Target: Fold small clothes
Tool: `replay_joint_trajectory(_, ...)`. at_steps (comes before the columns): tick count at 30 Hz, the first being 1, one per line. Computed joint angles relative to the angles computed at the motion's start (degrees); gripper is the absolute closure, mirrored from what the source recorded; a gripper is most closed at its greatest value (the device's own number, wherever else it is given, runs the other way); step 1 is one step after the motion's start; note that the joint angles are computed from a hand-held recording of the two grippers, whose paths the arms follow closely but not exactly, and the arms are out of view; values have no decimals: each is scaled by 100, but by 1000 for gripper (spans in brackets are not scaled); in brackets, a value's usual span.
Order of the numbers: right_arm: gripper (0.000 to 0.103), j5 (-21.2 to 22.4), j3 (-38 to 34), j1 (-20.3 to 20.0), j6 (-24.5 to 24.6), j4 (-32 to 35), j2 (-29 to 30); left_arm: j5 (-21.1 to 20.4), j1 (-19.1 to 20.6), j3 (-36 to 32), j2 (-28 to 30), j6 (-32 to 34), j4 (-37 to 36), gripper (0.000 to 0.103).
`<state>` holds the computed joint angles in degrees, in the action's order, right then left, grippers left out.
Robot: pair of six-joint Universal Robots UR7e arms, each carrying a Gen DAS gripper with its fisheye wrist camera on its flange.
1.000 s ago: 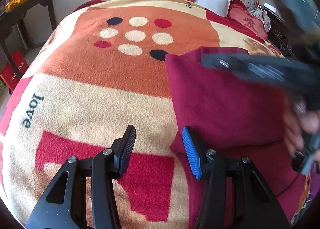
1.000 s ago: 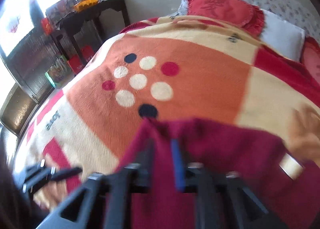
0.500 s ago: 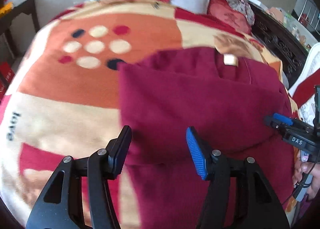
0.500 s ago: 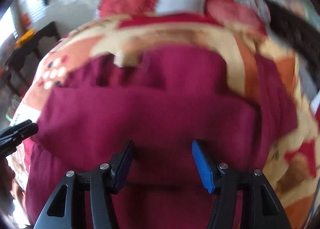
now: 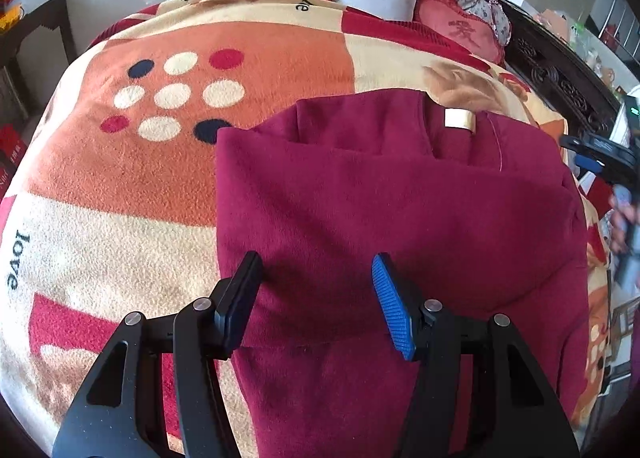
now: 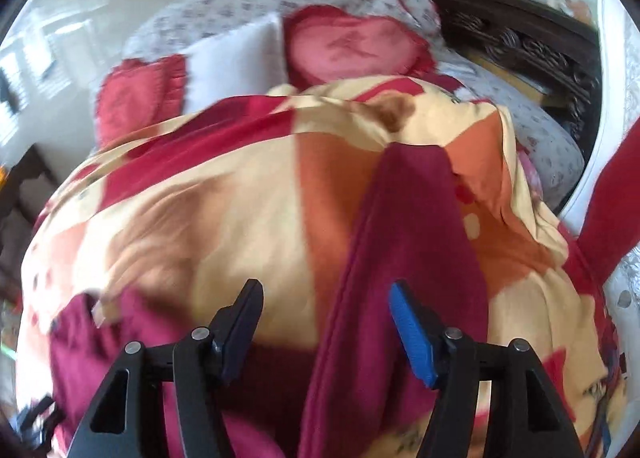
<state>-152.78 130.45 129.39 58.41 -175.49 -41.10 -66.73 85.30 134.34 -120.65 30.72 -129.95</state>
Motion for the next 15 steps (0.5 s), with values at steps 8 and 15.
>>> replay_joint_trajectory(8, 66, 584, 251, -917, -1126, -1292, 75, 30, 71, -70, 84, 59, -2, 46)
replay_joint_trajectory(15, 97, 357, 635, -210, -1333, -1866, -129, -125, 153, -242, 117, -202, 20, 46)
